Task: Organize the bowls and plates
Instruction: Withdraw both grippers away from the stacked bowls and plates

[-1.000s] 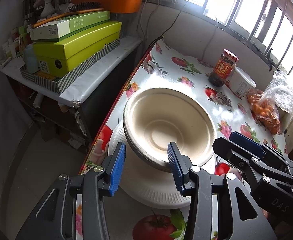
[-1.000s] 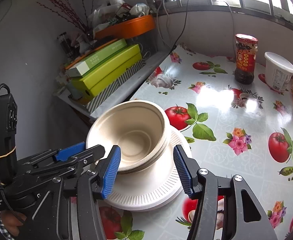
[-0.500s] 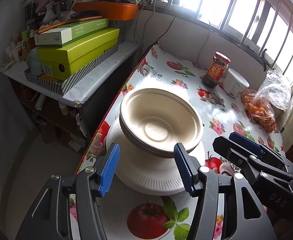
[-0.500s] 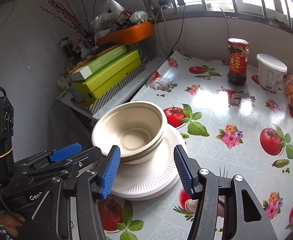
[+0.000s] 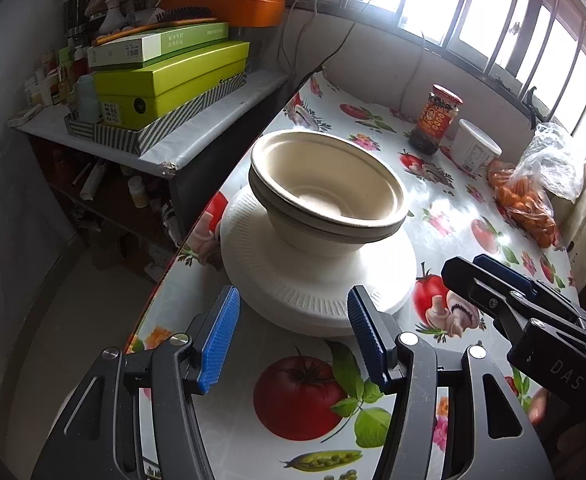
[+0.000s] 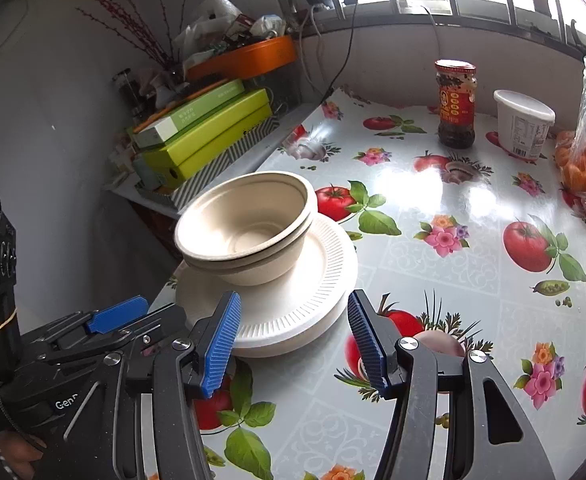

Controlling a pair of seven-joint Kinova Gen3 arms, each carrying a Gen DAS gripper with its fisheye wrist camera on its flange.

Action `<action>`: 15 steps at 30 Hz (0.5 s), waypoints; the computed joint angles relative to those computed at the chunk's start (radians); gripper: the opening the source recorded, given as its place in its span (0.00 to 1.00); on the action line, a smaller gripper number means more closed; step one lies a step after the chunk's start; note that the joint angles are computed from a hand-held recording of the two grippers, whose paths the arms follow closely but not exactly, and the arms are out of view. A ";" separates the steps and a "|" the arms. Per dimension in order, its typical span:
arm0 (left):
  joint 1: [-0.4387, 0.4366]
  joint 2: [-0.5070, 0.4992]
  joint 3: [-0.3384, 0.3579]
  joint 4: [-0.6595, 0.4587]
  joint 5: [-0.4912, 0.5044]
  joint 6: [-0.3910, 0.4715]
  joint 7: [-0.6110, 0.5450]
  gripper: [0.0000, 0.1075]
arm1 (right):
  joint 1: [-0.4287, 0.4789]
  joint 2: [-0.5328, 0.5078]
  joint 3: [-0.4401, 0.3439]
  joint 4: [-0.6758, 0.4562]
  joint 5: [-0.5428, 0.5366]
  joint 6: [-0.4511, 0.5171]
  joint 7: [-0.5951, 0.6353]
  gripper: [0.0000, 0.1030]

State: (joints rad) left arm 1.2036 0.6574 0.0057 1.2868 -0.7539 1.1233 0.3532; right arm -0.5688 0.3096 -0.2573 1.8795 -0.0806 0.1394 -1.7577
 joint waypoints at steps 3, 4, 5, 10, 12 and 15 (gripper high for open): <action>0.004 0.026 0.008 -0.023 0.019 0.027 -0.006 0.53 | -0.070 0.000 0.072 0.006 0.029 0.020 -0.036 0.55; 0.007 0.036 0.008 -0.032 0.025 0.038 -0.011 0.53 | -0.077 0.002 0.079 0.011 0.036 0.019 -0.043 0.55; 0.012 0.040 0.005 -0.032 0.029 0.038 -0.004 0.53 | -0.083 0.003 0.085 0.014 0.044 0.019 -0.049 0.55; 0.017 0.051 0.004 -0.022 0.048 0.015 0.013 0.53 | -0.100 0.013 0.101 0.027 0.072 0.021 -0.075 0.55; 0.020 0.060 0.002 -0.027 0.055 0.015 0.014 0.53 | -0.130 0.017 0.130 0.032 0.091 0.024 -0.094 0.55; 0.028 0.083 -0.002 -0.052 0.069 0.047 0.008 0.53 | -0.188 0.021 0.184 0.041 0.132 0.028 -0.130 0.55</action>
